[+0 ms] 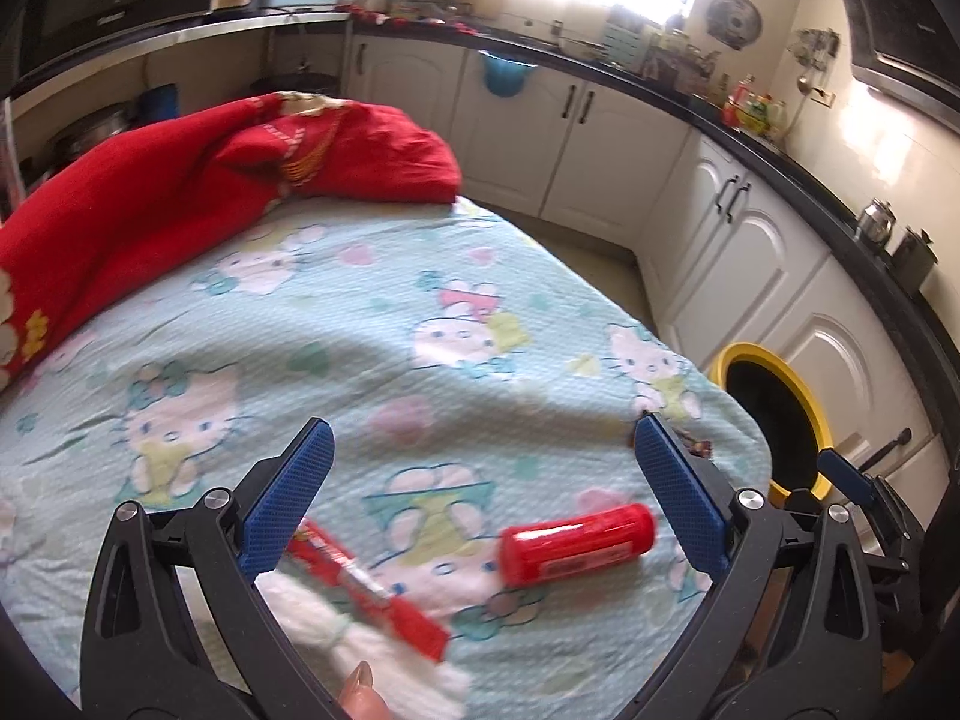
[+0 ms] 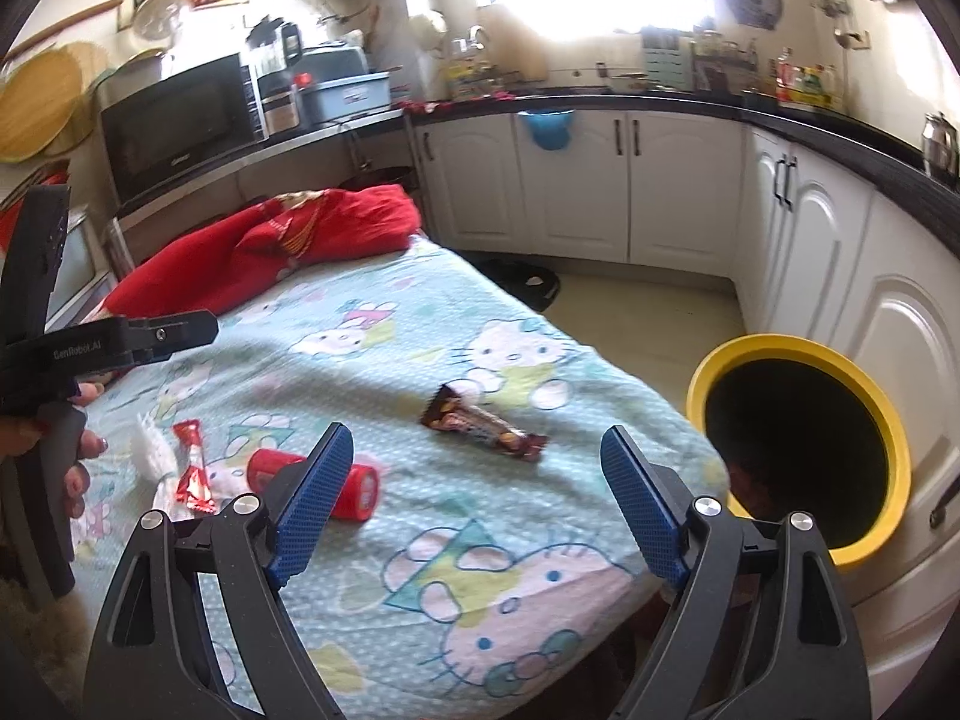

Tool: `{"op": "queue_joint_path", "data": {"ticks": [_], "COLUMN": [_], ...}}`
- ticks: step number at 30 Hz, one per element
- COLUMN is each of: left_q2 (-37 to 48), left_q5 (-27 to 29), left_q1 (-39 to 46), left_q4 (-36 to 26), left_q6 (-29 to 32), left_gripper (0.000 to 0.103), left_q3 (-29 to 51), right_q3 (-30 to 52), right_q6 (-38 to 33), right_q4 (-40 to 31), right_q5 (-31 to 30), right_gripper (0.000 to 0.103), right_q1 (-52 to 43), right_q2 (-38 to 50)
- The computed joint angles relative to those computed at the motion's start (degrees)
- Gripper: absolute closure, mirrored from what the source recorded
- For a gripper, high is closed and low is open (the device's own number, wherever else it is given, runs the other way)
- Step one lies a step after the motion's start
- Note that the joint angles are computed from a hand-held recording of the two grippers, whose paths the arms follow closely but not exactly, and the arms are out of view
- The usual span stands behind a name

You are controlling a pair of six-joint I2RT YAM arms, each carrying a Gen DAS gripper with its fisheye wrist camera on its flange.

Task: Collect trash
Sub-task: 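Move both tools back toward the red can and white scrubber on the bed, then grasp white mesh scrubber with left tool while right tool grasps red can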

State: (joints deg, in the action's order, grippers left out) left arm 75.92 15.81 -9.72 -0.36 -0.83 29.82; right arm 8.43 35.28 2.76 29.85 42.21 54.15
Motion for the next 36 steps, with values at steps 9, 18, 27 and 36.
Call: {"op": "queue_joint_path", "data": {"ticks": [9, 18, 27, 36], "left_q2": [-2.2, 0.0, 5.1, 12.3], "left_q5": [3.2, 7.1, 13.0, 16.7], "left_q1": [10.3, 19.8, 28.4, 28.3], "left_q4": [-1.9, -3.5, -5.3, -3.7], "left_q6": [4.4, 8.8, 14.3, 12.6], "left_gripper": [0.011, 0.011, 0.021, 0.031], "left_q3": [-2.4, -4.3, -5.6, -5.1], "right_q3": [4.2, 9.0, 12.0, 16.0], "right_q6": [-2.7, -6.8, -16.7, -23.4], "right_q4": [8.5, 14.5, 20.0, 22.5], "right_q5": [-3.1, -6.3, -14.5, -24.9], "right_gripper": [0.02, 0.015, 0.013, 0.013], "right_q1": [1.9, 3.7, -3.2, -7.7], "right_q2": [14.3, 26.9, 36.2, 43.4]}}
